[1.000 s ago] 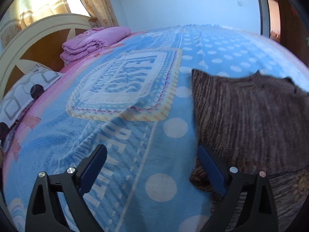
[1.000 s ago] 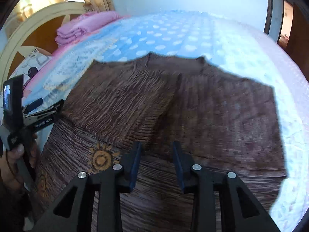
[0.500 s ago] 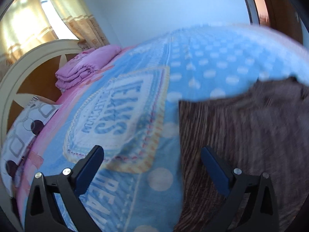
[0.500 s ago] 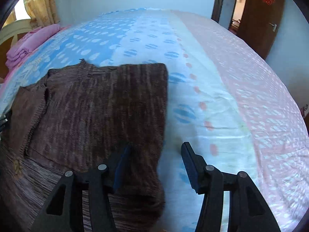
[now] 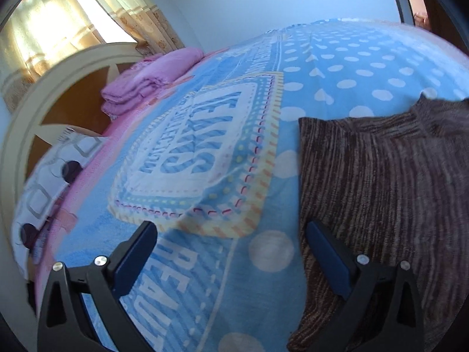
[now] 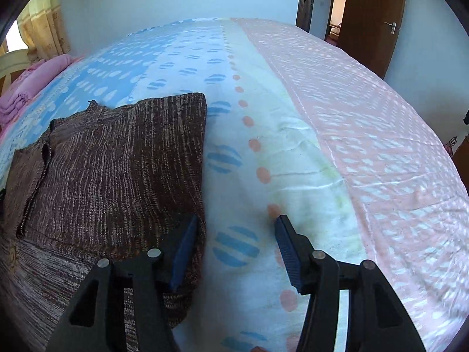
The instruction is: Fold small clothes
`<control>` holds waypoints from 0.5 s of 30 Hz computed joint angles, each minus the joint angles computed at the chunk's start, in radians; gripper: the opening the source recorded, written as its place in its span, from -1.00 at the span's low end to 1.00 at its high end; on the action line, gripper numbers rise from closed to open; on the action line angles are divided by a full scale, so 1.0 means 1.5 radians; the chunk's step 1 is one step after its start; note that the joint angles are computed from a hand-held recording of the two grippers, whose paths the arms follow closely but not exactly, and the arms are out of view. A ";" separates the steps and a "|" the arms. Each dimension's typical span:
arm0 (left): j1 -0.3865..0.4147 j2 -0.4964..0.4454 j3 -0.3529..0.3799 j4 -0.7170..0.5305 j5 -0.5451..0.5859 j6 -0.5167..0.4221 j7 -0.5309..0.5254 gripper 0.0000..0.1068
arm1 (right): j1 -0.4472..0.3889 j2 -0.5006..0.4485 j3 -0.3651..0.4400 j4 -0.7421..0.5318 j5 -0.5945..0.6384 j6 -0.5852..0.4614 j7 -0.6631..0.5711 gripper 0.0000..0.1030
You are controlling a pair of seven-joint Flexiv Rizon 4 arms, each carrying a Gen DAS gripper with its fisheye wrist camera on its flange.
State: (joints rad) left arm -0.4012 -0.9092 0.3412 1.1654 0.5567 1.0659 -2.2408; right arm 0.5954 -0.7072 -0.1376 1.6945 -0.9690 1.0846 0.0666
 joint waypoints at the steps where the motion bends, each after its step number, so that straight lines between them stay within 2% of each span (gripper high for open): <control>1: 0.023 0.020 -0.024 0.031 -0.019 0.028 0.010 0.93 | 0.002 0.002 -0.002 0.004 -0.003 -0.002 0.004 0.06; 2: 0.030 0.035 -0.026 0.056 -0.025 0.049 0.002 0.93 | 0.004 0.002 -0.003 0.004 -0.006 -0.003 0.008 0.06; 5: 0.000 0.067 0.024 0.115 0.003 0.100 -0.061 0.93 | 0.009 0.002 -0.002 0.001 -0.008 -0.025 0.015 0.06; 8: 0.001 0.088 0.027 0.154 0.004 0.138 -0.064 0.93 | 0.038 0.014 -0.010 -0.013 -0.025 -0.111 0.036 0.07; 10: 0.008 0.093 0.016 0.165 -0.007 0.163 -0.050 0.93 | 0.039 0.022 -0.012 -0.016 -0.077 -0.094 0.062 0.07; 12: 0.009 0.087 0.008 0.159 -0.022 0.176 -0.030 0.93 | 0.021 0.007 0.010 -0.043 -0.081 -0.068 0.033 0.07; 15: -0.007 0.069 0.006 0.137 -0.041 0.162 0.006 0.93 | -0.014 -0.042 0.061 -0.098 0.023 -0.057 -0.079 0.07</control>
